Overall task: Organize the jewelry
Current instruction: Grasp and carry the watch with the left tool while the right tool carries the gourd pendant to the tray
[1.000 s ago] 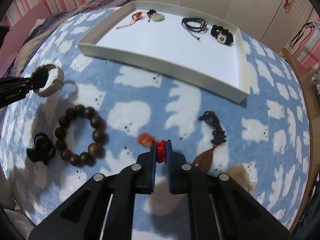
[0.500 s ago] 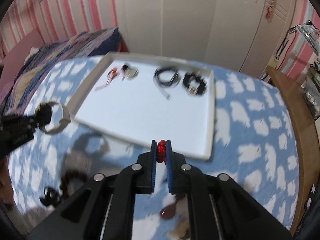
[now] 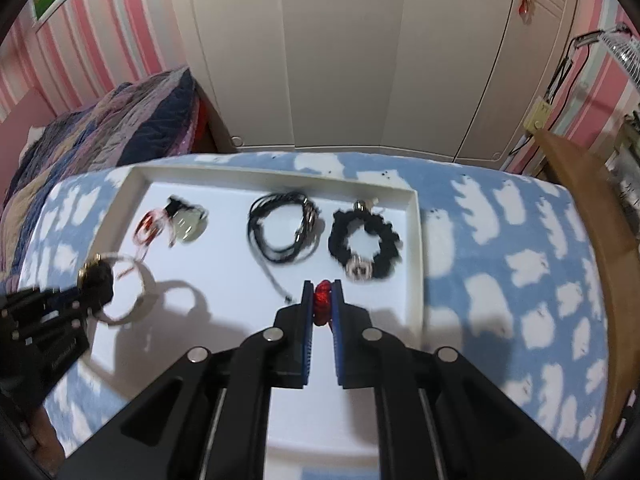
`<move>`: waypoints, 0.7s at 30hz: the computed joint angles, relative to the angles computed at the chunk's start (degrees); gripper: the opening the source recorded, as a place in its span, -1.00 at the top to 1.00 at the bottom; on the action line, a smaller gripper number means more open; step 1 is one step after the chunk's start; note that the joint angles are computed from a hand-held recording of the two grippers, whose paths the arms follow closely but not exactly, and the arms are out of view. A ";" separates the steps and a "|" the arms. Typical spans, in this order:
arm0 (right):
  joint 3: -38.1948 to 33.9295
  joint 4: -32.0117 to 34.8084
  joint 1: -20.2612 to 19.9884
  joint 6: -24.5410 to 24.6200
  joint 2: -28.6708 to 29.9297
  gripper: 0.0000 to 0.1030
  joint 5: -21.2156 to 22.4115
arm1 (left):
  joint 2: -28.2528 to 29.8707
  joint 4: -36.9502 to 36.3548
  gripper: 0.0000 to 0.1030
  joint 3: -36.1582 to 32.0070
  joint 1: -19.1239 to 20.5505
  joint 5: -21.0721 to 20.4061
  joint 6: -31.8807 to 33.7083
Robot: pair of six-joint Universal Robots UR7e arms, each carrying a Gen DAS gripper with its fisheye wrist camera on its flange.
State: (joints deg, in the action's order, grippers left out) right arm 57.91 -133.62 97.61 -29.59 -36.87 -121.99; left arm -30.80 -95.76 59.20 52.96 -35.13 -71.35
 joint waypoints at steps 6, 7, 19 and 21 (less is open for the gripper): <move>-7.30 1.35 -0.83 2.19 6.25 0.84 -0.61 | 1.87 -2.07 0.72 -2.63 2.40 0.02 2.61; -7.03 0.68 -0.96 2.05 6.45 0.84 -0.75 | 1.95 -2.45 0.72 -2.64 2.56 0.05 3.05; 1.02 -1.74 -1.54 1.25 3.24 0.84 -2.54 | 1.76 -3.97 0.71 -1.76 2.19 2.22 3.96; 0.12 -0.32 -1.67 1.75 3.64 0.77 -2.25 | 1.55 -4.11 0.70 -1.54 1.73 2.89 4.18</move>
State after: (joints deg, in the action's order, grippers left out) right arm 58.03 -133.95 95.94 -27.84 -33.23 -124.23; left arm -29.25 -99.87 57.66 54.69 -32.25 -67.17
